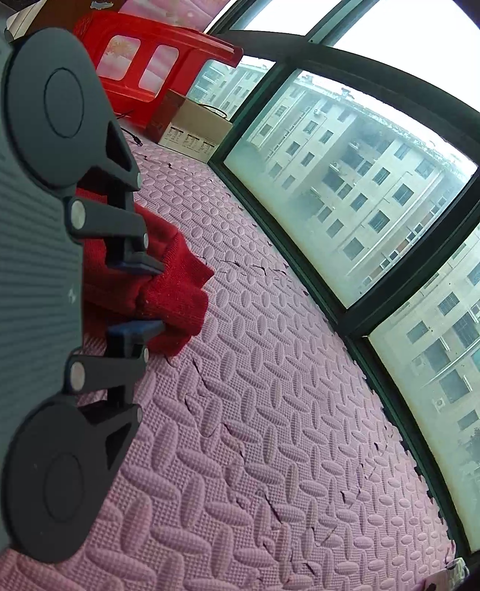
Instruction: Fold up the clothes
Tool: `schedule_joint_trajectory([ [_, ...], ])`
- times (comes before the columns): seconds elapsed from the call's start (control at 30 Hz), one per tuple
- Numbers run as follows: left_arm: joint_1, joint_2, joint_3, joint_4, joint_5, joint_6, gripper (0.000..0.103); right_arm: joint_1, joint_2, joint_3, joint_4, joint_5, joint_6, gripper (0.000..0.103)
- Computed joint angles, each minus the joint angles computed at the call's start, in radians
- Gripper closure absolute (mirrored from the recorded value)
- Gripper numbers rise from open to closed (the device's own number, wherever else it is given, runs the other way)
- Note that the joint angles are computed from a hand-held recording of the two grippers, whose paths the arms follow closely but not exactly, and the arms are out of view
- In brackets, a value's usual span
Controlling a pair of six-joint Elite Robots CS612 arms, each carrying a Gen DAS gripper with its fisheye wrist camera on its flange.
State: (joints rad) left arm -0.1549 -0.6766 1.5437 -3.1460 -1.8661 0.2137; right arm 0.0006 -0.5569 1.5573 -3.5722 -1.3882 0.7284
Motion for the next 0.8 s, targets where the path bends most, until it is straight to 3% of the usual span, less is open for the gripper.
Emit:
schedule_joint_trajectory([
  [0.13, 0.000, -0.023, 0.042, -0.061, 0.002, -0.033, 0.084, 0.023, -0.024, 0.012, -0.038, -0.093, -0.152, 0.074],
  [0.23, -0.007, -0.037, 0.079, -0.114, -0.018, -0.065, 0.084, 0.031, -0.026, -0.010, -0.012, -0.038, -0.308, 0.074],
  [0.37, -0.015, -0.042, 0.118, -0.140, -0.046, -0.130, 0.084, 0.052, -0.016, -0.055, 0.103, -0.035, -0.460, 0.073],
  [0.47, -0.013, -0.039, 0.128, -0.126, -0.040, -0.164, 0.084, 0.063, -0.016, -0.061, 0.148, -0.076, -0.519, 0.073],
  [0.57, -0.009, -0.040, 0.138, -0.124, 0.040, -0.207, 0.085, 0.074, -0.015, -0.066, 0.189, -0.119, -0.572, 0.073],
  [0.7, 0.015, -0.040, 0.135, -0.123, 0.046, -0.316, 0.089, 0.076, -0.015, -0.062, 0.183, -0.132, -0.578, 0.071],
  [0.8, 0.009, -0.043, 0.134, -0.146, 0.002, -0.292, 0.089, 0.079, -0.015, -0.065, 0.183, -0.139, -0.564, 0.067],
])
